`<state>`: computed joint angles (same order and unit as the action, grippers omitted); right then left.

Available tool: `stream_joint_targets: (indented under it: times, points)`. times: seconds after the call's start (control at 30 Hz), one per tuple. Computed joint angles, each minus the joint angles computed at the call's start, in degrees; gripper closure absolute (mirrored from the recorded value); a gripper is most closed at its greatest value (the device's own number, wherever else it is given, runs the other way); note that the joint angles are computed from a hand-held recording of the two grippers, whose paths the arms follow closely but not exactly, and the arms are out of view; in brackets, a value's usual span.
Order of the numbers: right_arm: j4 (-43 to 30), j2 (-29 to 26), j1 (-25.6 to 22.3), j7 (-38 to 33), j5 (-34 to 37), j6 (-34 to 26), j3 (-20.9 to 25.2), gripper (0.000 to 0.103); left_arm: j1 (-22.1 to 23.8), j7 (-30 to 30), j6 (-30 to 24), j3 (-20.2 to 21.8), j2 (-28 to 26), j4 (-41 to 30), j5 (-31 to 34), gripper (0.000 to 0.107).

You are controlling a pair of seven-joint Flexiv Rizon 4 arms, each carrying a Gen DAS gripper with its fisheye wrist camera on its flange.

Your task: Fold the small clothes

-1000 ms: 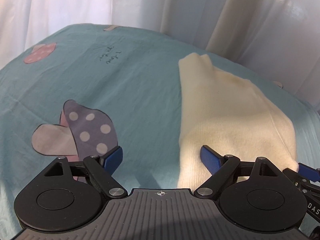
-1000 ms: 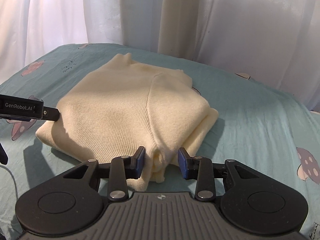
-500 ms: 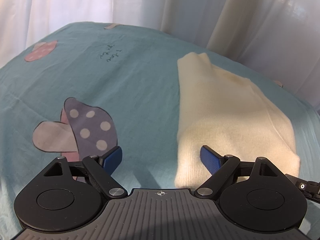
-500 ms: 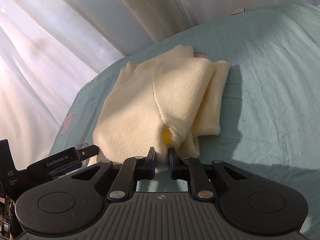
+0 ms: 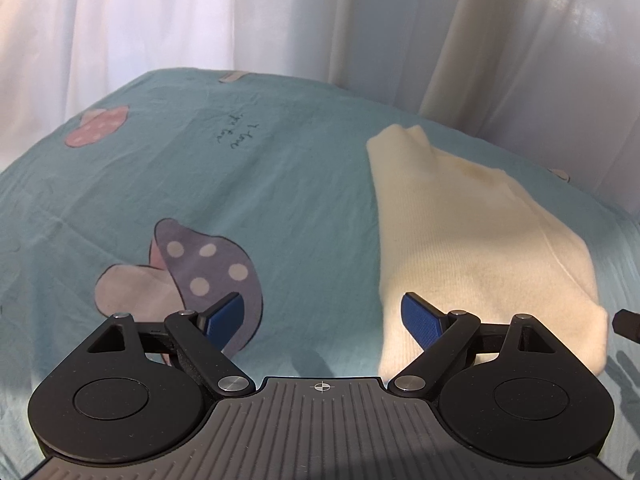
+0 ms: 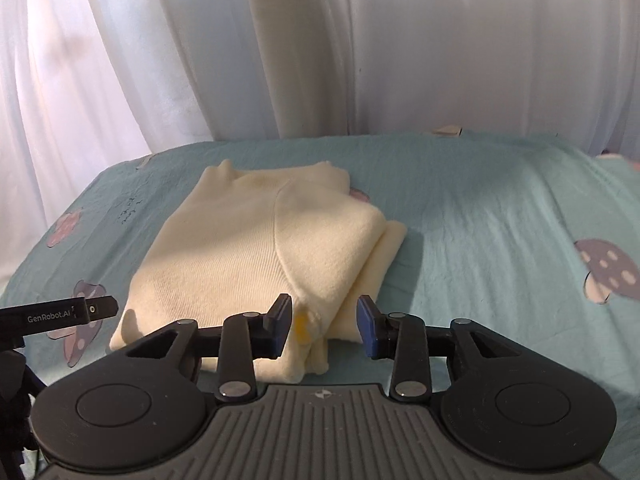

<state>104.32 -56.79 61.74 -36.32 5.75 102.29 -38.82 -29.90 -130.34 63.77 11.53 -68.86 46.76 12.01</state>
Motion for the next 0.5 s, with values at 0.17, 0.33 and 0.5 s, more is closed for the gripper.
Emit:
stream_joint_targets:
  times: [0.17, 0.33, 0.5]
  points:
    - [-4.3, -1.7, -2.4, -4.8, -6.9, -2.4, 1.6, 0.068, 0.6, 3.8, -2.6, -1.7, -3.8, -6.7, -1.7, 0.016]
    - [-6.5, -5.7, -1.1, -2.5, -9.6, -8.1, -1.7, 0.057, 0.2, 3.9, -7.1, -0.8, -6.6, -11.9, -0.3, 0.009]
    - [-4.4, -2.6, -1.5, -1.4, -13.0, -9.4, -0.5, 0.045, 0.5, 5.9, -6.6, -2.4, -4.2, -8.1, 0.4, 0.01]
